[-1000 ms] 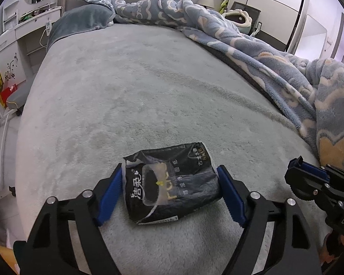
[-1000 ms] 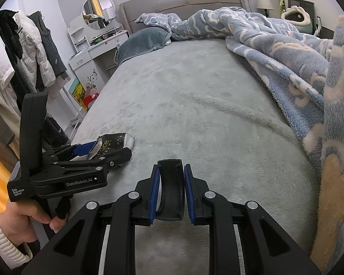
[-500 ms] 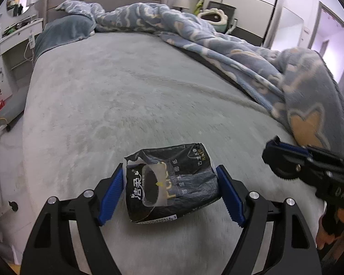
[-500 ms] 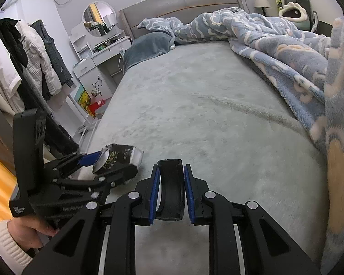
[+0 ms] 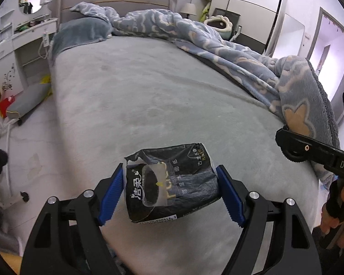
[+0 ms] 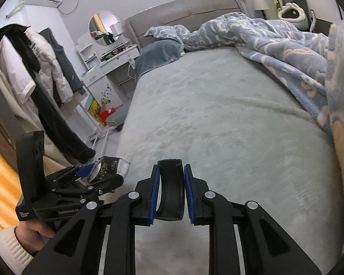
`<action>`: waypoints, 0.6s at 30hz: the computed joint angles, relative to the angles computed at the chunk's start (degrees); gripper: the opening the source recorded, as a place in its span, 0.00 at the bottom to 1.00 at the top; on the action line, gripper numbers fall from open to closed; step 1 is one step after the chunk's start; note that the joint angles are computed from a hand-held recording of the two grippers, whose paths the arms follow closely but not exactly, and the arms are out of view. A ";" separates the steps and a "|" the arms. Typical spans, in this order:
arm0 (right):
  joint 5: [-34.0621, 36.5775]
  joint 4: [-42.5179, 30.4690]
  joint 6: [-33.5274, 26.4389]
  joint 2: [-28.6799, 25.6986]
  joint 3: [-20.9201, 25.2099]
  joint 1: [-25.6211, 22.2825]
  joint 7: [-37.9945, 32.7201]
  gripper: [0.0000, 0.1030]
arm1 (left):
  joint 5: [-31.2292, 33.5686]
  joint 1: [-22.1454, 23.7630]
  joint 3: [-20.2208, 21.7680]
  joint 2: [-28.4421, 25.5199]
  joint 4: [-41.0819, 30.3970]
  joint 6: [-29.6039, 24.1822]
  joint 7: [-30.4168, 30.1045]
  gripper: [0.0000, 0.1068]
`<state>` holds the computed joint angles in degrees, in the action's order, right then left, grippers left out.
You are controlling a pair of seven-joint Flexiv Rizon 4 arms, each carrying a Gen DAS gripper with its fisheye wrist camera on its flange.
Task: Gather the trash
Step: 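Lift black packet with left tool and carry both tools over the teal bin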
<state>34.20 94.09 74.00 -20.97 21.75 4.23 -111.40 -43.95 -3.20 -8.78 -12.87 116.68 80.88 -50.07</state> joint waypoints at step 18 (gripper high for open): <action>-2.63 4.41 2.69 2.57 2.04 7.44 1.86 0.21 | 0.08 0.44 7.98 9.29 12.54 -2.82 -1.51 0.75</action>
